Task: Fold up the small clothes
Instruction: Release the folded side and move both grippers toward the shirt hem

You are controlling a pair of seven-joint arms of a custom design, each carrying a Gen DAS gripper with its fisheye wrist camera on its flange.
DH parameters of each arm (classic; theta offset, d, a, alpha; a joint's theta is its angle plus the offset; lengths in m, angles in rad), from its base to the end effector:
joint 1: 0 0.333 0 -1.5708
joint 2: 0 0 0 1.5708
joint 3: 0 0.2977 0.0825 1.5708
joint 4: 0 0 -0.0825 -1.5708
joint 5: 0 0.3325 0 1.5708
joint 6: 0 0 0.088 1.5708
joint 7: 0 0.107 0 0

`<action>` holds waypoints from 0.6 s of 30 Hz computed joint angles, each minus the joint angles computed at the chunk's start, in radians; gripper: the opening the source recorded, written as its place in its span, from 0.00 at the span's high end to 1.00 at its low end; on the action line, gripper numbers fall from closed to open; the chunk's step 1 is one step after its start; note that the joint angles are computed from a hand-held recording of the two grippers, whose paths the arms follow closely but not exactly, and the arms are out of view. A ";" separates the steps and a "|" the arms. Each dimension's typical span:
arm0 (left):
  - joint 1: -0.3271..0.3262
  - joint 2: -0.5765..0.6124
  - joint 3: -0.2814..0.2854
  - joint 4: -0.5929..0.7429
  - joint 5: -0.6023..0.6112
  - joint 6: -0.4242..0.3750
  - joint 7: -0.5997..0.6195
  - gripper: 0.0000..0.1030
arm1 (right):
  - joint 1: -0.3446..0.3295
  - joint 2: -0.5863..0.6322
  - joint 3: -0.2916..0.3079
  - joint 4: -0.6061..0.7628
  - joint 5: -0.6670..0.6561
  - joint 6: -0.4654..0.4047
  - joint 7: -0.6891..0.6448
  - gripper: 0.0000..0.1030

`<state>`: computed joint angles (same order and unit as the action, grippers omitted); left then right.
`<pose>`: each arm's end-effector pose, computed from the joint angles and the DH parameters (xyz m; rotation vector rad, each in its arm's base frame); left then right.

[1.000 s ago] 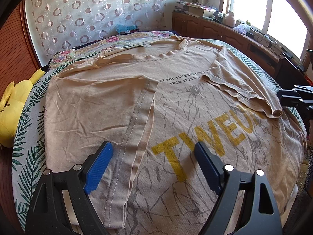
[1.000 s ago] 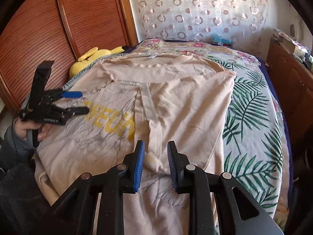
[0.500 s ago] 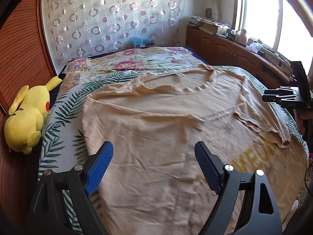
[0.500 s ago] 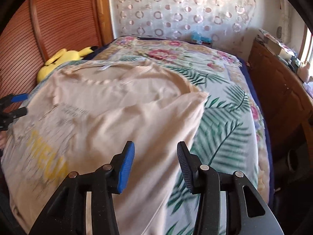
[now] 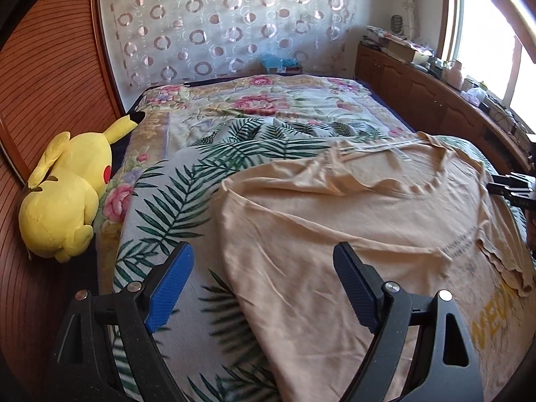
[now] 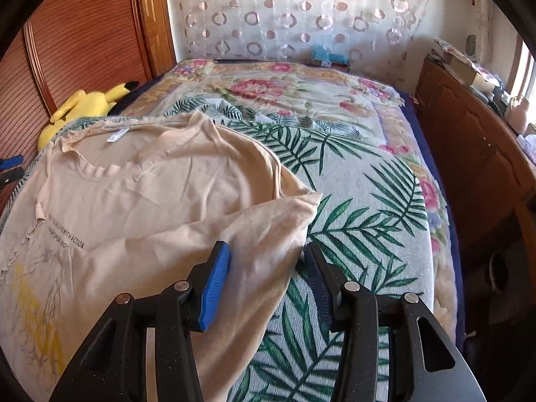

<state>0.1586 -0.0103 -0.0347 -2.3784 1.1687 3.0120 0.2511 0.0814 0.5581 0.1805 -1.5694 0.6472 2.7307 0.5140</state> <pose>0.4781 -0.0086 0.3873 -2.0265 1.4589 -0.5729 0.6701 0.1308 0.3940 -2.2173 0.9787 -0.4235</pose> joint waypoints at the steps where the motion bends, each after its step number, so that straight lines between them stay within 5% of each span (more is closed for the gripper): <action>1: 0.005 0.020 0.006 0.010 -0.030 0.006 0.030 0.17 | -0.010 -0.003 0.014 -0.011 0.019 0.014 -0.018 0.52; 18: -0.013 0.128 0.043 0.062 -0.425 0.015 0.437 0.17 | -0.002 -0.009 0.001 -0.014 0.032 0.006 -0.008 0.44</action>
<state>0.1454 0.1173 0.0086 -2.3166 0.7437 3.0272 0.6882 0.0794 0.5493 0.1818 -1.5834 0.6794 2.7363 0.5063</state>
